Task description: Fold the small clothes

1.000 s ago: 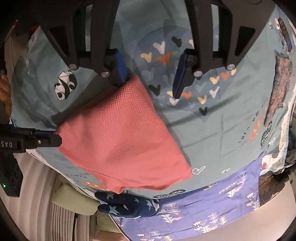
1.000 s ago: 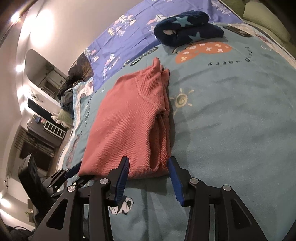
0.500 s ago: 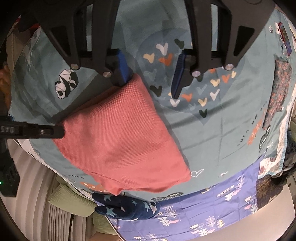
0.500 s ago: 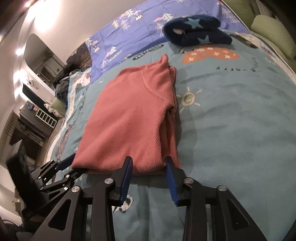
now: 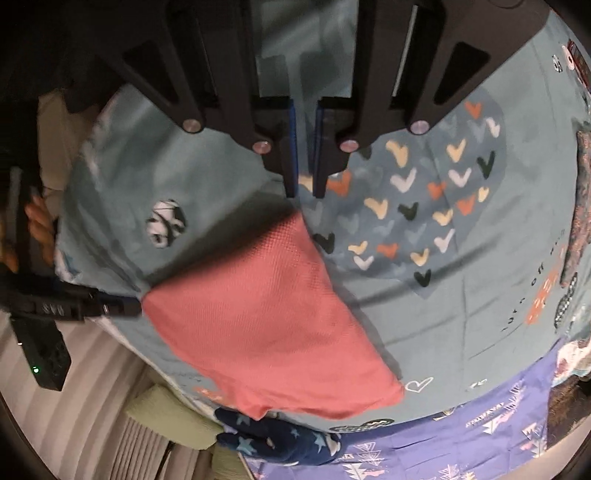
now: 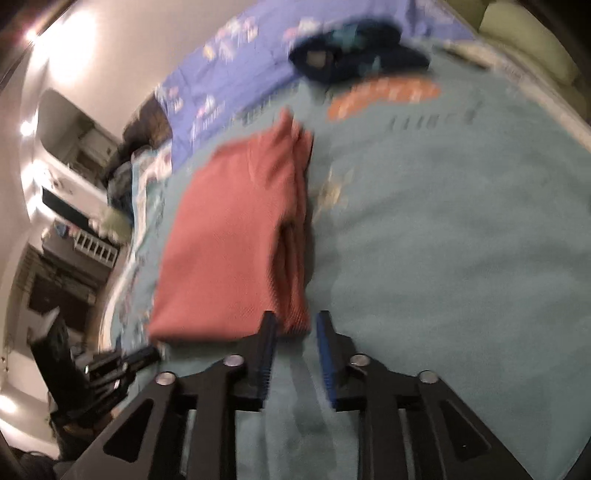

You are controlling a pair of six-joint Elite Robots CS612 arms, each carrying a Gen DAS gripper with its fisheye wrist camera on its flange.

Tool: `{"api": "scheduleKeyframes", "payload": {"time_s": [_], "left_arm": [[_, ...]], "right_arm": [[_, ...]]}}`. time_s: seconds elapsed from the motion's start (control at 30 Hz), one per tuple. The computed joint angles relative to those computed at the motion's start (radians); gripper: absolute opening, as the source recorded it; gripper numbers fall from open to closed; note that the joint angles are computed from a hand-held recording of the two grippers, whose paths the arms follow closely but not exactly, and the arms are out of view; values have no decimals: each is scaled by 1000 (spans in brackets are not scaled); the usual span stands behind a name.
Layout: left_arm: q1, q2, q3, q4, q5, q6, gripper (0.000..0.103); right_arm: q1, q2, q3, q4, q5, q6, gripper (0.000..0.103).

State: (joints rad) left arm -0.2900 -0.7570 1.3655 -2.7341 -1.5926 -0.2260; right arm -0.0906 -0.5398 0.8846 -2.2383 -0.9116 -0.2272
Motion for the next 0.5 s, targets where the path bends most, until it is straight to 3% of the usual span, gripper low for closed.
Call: {"api": "scheduleKeyframes", "payload": {"time_s": [0.07,0.1,0.23,0.3,0.33,0.37,0.43,0.5], "left_arm": [[13,-9,5,-33,-44,-11,10],[19,-8,2,-63,-63,-27,12],[34,26,-47,-133,-106,-107,14],[31,52,-83,-97,-105,-111,14],[28,63,-104,-36,-92,-88,15],[20,72,-112,8,-42,-68,26],[17,76,-94,-30,-11,-69,32],[26,67,-89,-27,-51,-84,32]], "right_arm": [[-4,1,-7,-54,4,30,43],[-6,6,-18,-64,17,41,45],[3,34,-66,-24,55,26,45],[13,49,-85,18,52,-10,45],[20,55,-95,46,30,-32,44],[27,61,-106,64,-14,-43,44],[32,68,-99,53,-68,-59,39],[23,65,-95,62,-33,-59,39]]}}
